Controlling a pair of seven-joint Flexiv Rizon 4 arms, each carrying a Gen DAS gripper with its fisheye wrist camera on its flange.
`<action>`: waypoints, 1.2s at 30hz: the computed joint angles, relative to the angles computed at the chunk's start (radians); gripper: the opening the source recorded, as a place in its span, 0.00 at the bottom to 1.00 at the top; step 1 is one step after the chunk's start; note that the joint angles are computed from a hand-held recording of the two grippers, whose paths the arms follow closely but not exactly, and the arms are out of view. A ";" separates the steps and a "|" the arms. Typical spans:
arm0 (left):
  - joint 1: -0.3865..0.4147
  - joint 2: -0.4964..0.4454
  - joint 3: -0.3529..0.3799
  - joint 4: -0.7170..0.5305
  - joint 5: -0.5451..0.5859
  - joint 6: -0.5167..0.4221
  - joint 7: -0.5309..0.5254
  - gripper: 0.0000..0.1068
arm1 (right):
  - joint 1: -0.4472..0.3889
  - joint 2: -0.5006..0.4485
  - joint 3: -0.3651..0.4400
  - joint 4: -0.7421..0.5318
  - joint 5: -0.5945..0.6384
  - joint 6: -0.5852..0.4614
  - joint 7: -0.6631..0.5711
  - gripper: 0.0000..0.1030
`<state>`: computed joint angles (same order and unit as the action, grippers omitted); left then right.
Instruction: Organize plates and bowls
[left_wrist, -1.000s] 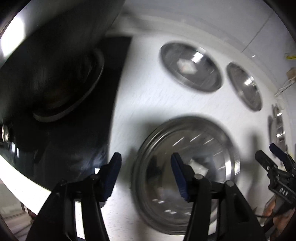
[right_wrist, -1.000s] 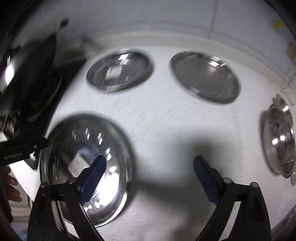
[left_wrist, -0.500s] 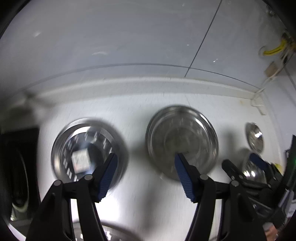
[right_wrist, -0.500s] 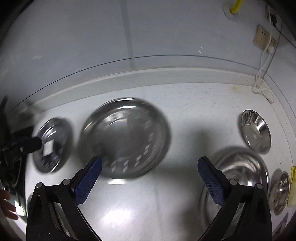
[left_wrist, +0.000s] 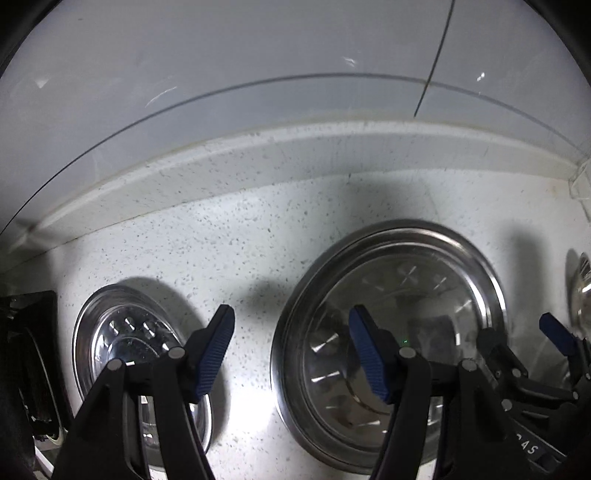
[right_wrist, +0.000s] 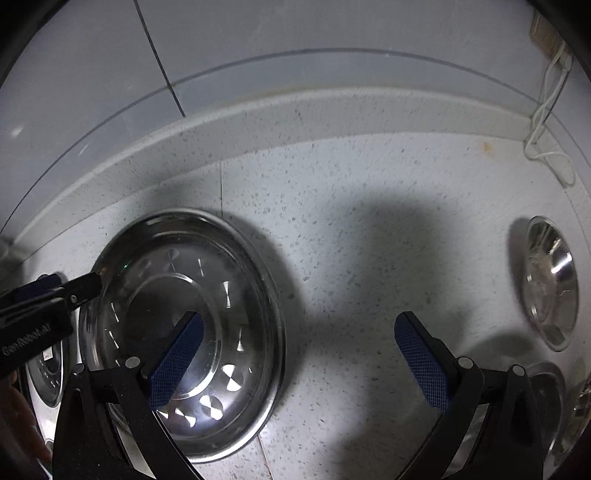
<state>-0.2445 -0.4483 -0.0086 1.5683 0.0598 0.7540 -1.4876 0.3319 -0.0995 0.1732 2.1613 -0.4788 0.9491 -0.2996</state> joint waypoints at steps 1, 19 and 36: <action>-0.002 -0.006 0.001 -0.004 0.005 0.000 -0.001 0.59 | 0.000 -0.006 0.001 -0.002 0.007 -0.001 -0.010 0.98; 0.033 0.049 0.004 0.124 -0.021 0.061 0.075 0.15 | 0.040 0.045 0.033 0.006 -0.007 -0.056 -0.019 0.13; 0.230 0.532 0.102 0.629 0.005 0.208 0.261 0.15 | 0.227 0.132 0.191 -0.012 0.051 -0.072 0.060 0.13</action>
<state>-0.0146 0.0837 0.0935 2.1978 0.0643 0.9623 -1.2265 0.5584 0.0321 0.3638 2.1495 -0.4276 0.8772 -0.2399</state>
